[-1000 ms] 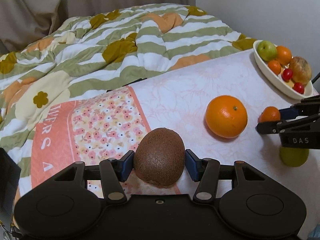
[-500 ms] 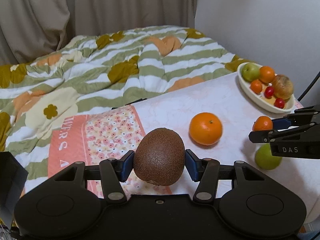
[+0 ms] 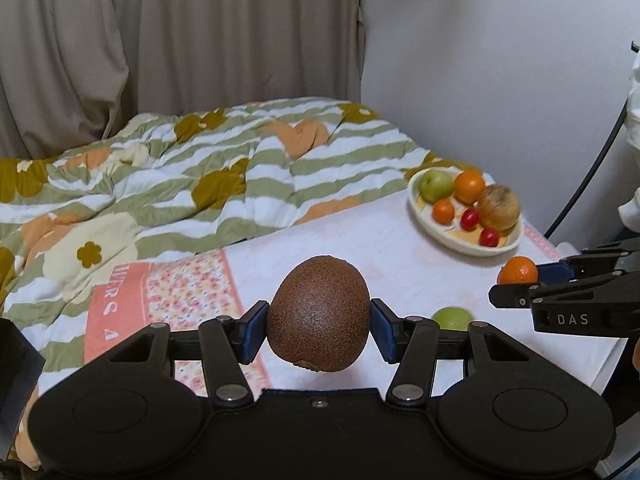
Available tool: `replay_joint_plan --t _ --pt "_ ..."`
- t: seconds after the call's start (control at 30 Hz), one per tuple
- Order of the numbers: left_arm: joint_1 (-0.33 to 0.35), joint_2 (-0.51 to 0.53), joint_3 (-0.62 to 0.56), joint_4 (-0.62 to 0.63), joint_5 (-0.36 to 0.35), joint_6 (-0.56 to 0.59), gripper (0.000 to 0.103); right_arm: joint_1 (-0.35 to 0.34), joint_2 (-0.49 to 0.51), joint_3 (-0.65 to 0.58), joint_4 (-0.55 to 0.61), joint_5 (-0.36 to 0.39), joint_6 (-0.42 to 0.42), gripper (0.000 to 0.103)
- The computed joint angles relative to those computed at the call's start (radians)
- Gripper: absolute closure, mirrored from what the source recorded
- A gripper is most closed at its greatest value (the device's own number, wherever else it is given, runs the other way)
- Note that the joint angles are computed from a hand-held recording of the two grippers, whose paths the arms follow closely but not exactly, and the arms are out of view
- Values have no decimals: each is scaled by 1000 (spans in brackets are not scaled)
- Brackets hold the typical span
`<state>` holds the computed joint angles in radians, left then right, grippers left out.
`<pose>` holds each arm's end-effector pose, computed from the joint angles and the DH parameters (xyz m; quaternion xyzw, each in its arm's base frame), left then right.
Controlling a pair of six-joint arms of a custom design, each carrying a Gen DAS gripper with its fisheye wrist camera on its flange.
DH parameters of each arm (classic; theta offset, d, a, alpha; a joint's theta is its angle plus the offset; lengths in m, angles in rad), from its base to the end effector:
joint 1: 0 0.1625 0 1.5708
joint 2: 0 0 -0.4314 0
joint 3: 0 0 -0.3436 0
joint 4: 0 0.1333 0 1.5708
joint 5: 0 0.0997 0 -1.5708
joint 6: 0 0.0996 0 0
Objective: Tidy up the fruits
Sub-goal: 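Carry the kiwi and tangerine with both tools over the white bowl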
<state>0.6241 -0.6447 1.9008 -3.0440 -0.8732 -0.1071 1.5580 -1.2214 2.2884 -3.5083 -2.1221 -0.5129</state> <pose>-0.3432 -0.4902 0.0420 0.3470 0.8682 -0.2589 0.2425 0.0755 -0.4437 0.2885 0.1047 -0.8738 0.3277 0.3437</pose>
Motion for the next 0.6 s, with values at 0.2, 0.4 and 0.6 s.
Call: replay_joint_plan --t 0.2,0.4,0.6 --pt "-66 57 -42 4 54 -91 45 -74 -138 30 93 95 -39 51" --pt "-109 157 -149 43 97 -176 45 -169 -260 4 238 190 -156 51" --pt "-125 263 -296 101 111 -225 45 -274 -319 -81 368 292 -264 51"
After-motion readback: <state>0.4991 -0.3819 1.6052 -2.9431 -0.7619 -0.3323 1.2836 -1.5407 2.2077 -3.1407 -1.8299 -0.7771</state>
